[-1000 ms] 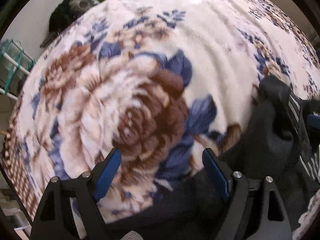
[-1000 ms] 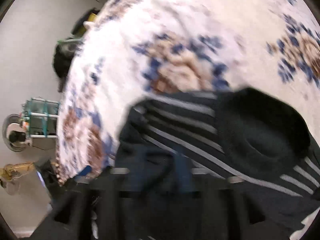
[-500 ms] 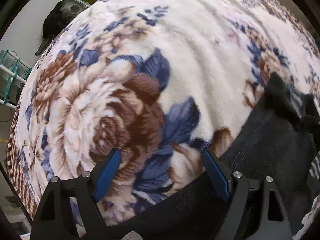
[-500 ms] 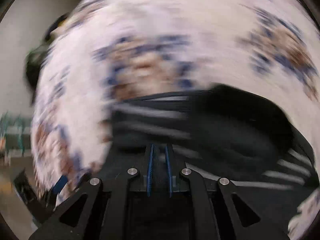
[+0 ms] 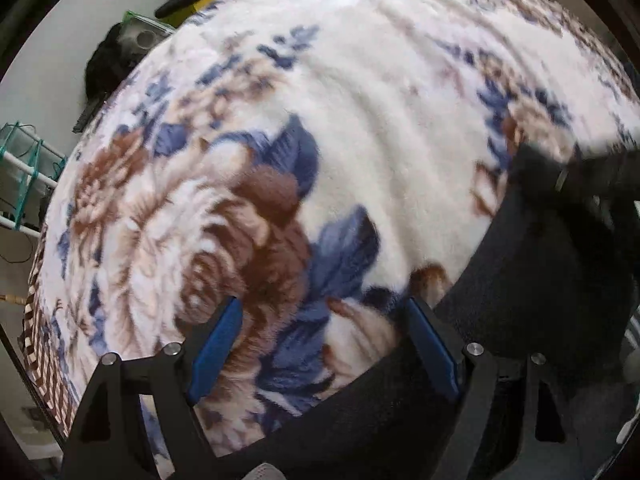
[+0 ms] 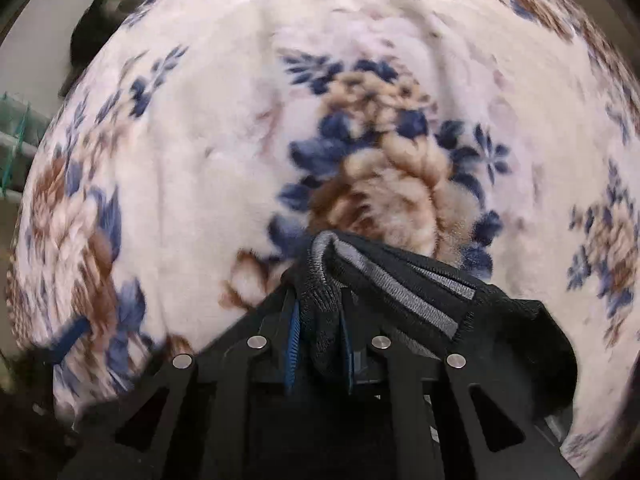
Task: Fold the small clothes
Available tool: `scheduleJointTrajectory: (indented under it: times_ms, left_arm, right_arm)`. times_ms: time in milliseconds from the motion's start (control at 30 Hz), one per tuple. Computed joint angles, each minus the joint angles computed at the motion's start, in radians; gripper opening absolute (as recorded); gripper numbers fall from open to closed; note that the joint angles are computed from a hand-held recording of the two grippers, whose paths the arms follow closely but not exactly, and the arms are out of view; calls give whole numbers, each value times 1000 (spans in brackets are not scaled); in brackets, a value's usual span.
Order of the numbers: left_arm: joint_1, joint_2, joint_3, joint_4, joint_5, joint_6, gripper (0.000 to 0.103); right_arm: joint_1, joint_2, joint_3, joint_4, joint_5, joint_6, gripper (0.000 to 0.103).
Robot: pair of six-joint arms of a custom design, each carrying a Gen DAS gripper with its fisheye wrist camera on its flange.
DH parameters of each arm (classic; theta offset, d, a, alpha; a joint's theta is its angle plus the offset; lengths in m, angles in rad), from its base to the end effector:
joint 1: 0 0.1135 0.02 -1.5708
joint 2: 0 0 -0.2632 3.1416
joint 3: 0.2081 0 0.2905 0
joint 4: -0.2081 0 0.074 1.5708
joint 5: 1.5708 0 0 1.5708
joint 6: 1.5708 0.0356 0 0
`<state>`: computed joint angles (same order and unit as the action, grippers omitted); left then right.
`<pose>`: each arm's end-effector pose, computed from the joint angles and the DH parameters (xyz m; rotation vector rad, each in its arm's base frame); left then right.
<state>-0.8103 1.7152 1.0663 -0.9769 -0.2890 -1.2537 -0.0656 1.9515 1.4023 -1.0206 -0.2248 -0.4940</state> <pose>0.2242 -0.2210 0.1421 -0.6280 2.8393 0.2858 0.3913 -0.0178 0.1520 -0.6508 2.9908 0.3316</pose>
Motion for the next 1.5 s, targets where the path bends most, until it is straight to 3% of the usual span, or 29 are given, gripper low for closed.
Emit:
scheduleJointTrajectory:
  times_ms: [100,167,267,333,367,433,500,567,633,667,767,833,967,1067,1200,1267,1300,1333,1500]
  left_arm:
    - [5,-12,-28,26,6,-3,83]
    - [9,-18,-41,37,6,0,83]
    - [12,-21,-42,41,8,2,83]
    - [7,-30,-46,39,9,-4,83]
    - [7,-35,-48,38,7,-6,83]
    - [11,-59,-68,28,-5,-7,83]
    - [6,-97,-90,16,-8,-29,83]
    - [-5,-152,-121,-11,-16,-53,83]
    - [-26,-230,-154,-42,-3,-90,82]
    - [-45,-256,-159,-61,-5,-112,83]
    - [-136,-314,-160,-126,-2,-194,83]
    - [-192,-300,-136,-161,-4,-232,83]
    - [-270,-166,-10,-204,-32,-240,83]
    - [-276,-84,55,-201,-66,-217,83]
    - [-248,23,145,-198,-99,-160,83]
    - [-231,69,184,-203,-113,-136,83]
    - [-223,86,196,-204,-116,-127,83]
    - [-214,100,204,-205,-118,-118,83]
    - [-173,125,204,-192,-109,-108,83]
  right_arm:
    - [-142,116,170,-121,-154,162,16]
    - [-193,152,221,-118,-141,223,16]
    - [-235,237,362,-242,-183,212,17]
    - [-229,207,369,-288,-252,147,17]
    - [-203,163,331,-286,-247,79,19]
    - [-129,75,228,-236,-194,-8,45]
    - [-51,22,115,-158,-79,-113,47]
    - [-10,52,82,-118,103,-94,47]
    - [-70,63,127,-183,20,-56,47]
    - [-147,42,162,-249,-79,-52,47]
    - [-363,-23,212,-392,-186,-158,49]
    - [-525,-51,210,-397,-156,-214,61]
    - [-707,-7,178,-310,-13,-308,62]
    - [-735,89,196,-228,77,-369,62]
    - [-703,119,154,-203,97,-474,62]
    - [-691,69,47,-111,128,-556,59]
    - [-690,47,14,-77,124,-577,34]
    - [-697,33,-2,-52,122,-590,3]
    - [-799,77,135,-91,42,-561,2]
